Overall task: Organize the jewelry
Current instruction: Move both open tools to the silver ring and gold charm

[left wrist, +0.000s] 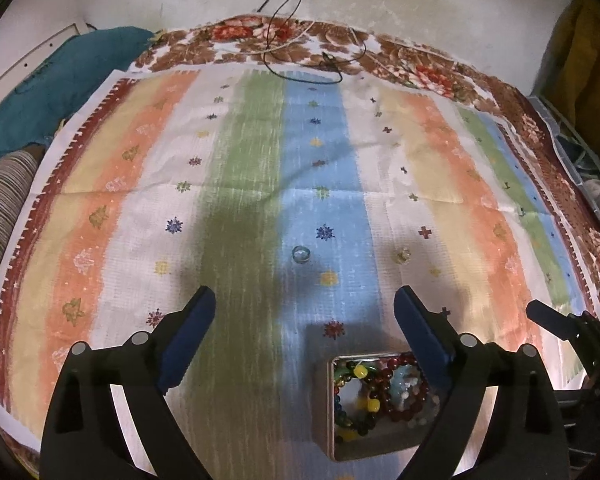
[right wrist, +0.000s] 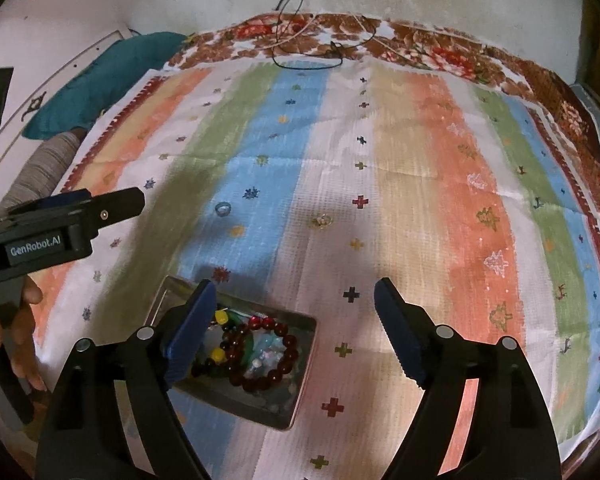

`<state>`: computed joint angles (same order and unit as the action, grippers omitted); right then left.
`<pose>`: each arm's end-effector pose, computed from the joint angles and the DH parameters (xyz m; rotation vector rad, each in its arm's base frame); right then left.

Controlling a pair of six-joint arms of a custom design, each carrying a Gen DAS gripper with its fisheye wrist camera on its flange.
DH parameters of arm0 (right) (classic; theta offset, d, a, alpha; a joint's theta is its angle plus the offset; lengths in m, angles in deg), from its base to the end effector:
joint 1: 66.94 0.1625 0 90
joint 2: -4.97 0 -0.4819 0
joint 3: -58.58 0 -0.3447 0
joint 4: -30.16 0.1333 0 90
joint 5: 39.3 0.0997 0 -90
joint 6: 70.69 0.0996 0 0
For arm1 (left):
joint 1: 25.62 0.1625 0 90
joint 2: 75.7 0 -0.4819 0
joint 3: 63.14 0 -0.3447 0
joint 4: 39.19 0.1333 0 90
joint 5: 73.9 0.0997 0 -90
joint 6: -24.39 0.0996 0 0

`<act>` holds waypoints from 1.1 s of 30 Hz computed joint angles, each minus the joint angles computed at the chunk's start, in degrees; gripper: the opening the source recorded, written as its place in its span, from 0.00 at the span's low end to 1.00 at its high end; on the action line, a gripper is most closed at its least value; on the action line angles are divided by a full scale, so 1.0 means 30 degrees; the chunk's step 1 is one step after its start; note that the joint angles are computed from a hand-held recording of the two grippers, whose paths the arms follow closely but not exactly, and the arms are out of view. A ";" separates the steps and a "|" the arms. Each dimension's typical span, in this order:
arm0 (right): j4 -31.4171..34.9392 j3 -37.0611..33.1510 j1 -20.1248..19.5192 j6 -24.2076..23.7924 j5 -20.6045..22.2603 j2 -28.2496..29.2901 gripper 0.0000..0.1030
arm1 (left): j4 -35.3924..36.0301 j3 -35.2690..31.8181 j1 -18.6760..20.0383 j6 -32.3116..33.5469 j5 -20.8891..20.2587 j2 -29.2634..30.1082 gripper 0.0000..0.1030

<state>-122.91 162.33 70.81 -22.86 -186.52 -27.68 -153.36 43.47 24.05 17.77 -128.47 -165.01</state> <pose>0.4838 -0.3725 0.0290 0.0846 -2.2507 0.8031 -0.1415 -0.4618 0.4732 0.7010 2.4846 -0.4705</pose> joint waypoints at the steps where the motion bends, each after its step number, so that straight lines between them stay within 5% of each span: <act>1: -0.0022 -0.0009 -0.0072 0.0006 0.0060 -0.0012 0.79 | 0.0003 -0.0009 0.0058 -0.0002 0.0013 0.0072 0.87; 33: 0.0302 -0.1067 -0.1910 -0.1338 -0.0003 0.0539 0.79 | -0.1372 -0.0264 0.1412 0.1278 0.0402 0.2555 0.87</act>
